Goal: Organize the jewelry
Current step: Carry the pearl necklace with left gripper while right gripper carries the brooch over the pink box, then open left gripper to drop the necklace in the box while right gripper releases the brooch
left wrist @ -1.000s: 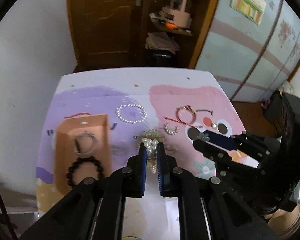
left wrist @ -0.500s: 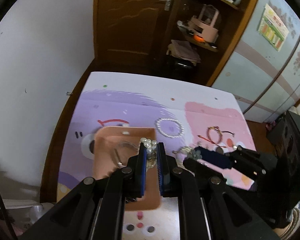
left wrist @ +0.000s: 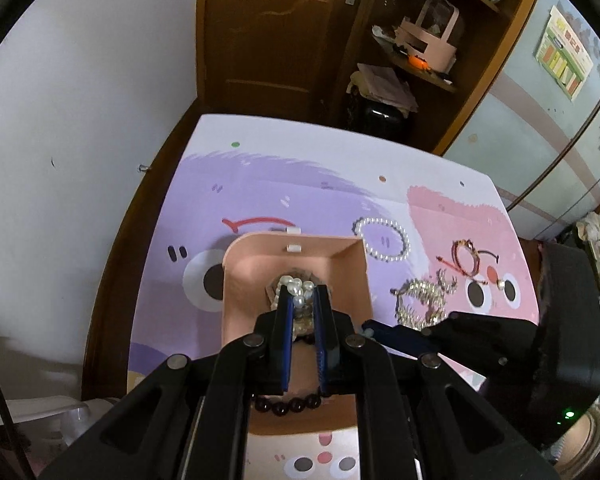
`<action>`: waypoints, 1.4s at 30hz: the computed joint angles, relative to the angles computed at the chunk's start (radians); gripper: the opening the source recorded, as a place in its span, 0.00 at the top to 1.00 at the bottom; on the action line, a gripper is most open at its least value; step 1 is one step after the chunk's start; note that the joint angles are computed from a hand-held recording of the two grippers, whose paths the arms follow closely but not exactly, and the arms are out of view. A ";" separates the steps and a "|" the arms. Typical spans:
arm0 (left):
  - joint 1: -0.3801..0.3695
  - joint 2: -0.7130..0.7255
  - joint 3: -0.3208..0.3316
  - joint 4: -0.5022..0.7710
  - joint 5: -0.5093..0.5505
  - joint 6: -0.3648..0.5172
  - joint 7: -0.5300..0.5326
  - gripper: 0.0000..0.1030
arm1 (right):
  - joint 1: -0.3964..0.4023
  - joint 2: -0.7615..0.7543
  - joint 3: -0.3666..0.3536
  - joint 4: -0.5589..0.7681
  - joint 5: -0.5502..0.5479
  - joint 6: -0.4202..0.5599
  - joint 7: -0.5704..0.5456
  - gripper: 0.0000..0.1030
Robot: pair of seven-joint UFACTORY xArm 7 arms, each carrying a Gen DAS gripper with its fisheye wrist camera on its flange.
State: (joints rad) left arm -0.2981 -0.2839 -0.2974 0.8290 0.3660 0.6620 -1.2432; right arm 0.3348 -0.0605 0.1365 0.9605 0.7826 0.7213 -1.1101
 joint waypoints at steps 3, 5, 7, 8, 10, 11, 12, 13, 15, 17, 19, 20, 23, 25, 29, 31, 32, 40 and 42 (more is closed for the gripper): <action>-0.012 0.000 0.001 -0.020 -0.018 -0.017 0.013 0.93 | 0.007 0.001 0.007 -0.016 -0.012 -0.018 -0.001 0.80; -0.018 0.004 -0.001 -0.029 -0.022 -0.025 0.020 0.93 | 0.013 0.002 0.011 -0.026 -0.015 -0.030 -0.007 0.80; -0.021 0.009 0.000 -0.037 -0.028 -0.037 0.026 0.93 | 0.018 -0.002 0.015 -0.037 -0.024 -0.041 -0.008 0.80; -0.022 0.011 0.001 -0.041 -0.030 -0.042 0.026 0.93 | 0.020 -0.003 0.016 -0.041 -0.031 -0.048 -0.005 0.80; -0.024 0.019 0.001 -0.048 -0.031 -0.057 0.028 0.93 | 0.024 -0.003 0.017 -0.046 -0.042 -0.061 -0.001 0.80; -0.024 0.022 0.001 -0.050 -0.030 -0.061 0.028 0.93 | 0.025 -0.002 0.017 -0.049 -0.047 -0.067 0.001 0.80; -0.024 0.027 0.000 -0.051 -0.027 -0.066 0.027 0.93 | 0.027 -0.003 0.017 -0.052 -0.051 -0.076 0.003 0.80; -0.024 0.033 0.000 -0.051 -0.025 -0.071 0.026 0.93 | 0.028 -0.003 0.017 -0.054 -0.052 -0.083 0.003 0.80; -0.027 0.040 0.001 -0.051 -0.021 -0.077 0.027 0.93 | 0.029 -0.004 0.016 -0.059 -0.064 -0.097 0.011 0.80; -0.029 0.049 0.002 -0.050 -0.019 -0.084 0.028 0.93 | 0.024 0.004 0.010 -0.048 -0.067 -0.067 0.025 0.80; -0.032 0.055 0.003 -0.049 -0.015 -0.088 0.028 0.93 | 0.019 0.003 0.008 -0.048 -0.066 -0.063 0.032 0.79; -0.033 0.059 0.004 -0.048 -0.014 -0.089 0.027 0.93 | 0.018 0.000 0.007 -0.051 -0.065 -0.067 0.031 0.78; -0.035 0.064 0.007 -0.050 -0.013 -0.092 0.023 0.93 | 0.015 -0.010 0.003 -0.057 -0.049 -0.057 0.007 0.75; -0.035 0.067 0.006 -0.050 -0.007 -0.095 0.014 0.93 | 0.017 -0.021 0.002 -0.066 -0.043 -0.065 -0.004 0.73; -0.035 0.071 0.001 -0.049 0.011 -0.095 -0.012 0.82 | 0.024 -0.051 -0.004 -0.093 -0.031 -0.080 -0.023 0.69; -0.036 0.072 -0.002 -0.048 0.021 -0.090 -0.028 0.69 | 0.026 -0.063 -0.012 -0.100 -0.022 -0.074 -0.027 0.69; -0.038 0.071 -0.002 -0.049 0.024 -0.090 -0.032 0.61 | 0.026 -0.067 -0.015 -0.102 -0.019 -0.070 -0.026 0.69; -0.055 0.068 -0.031 -0.004 0.102 0.013 -0.115 0.25 | 0.024 -0.123 -0.047 -0.134 0.001 -0.043 -0.016 0.69; -0.064 0.068 -0.036 0.010 0.112 0.042 -0.127 0.22 | 0.020 -0.132 -0.054 -0.137 0.002 -0.030 -0.006 0.69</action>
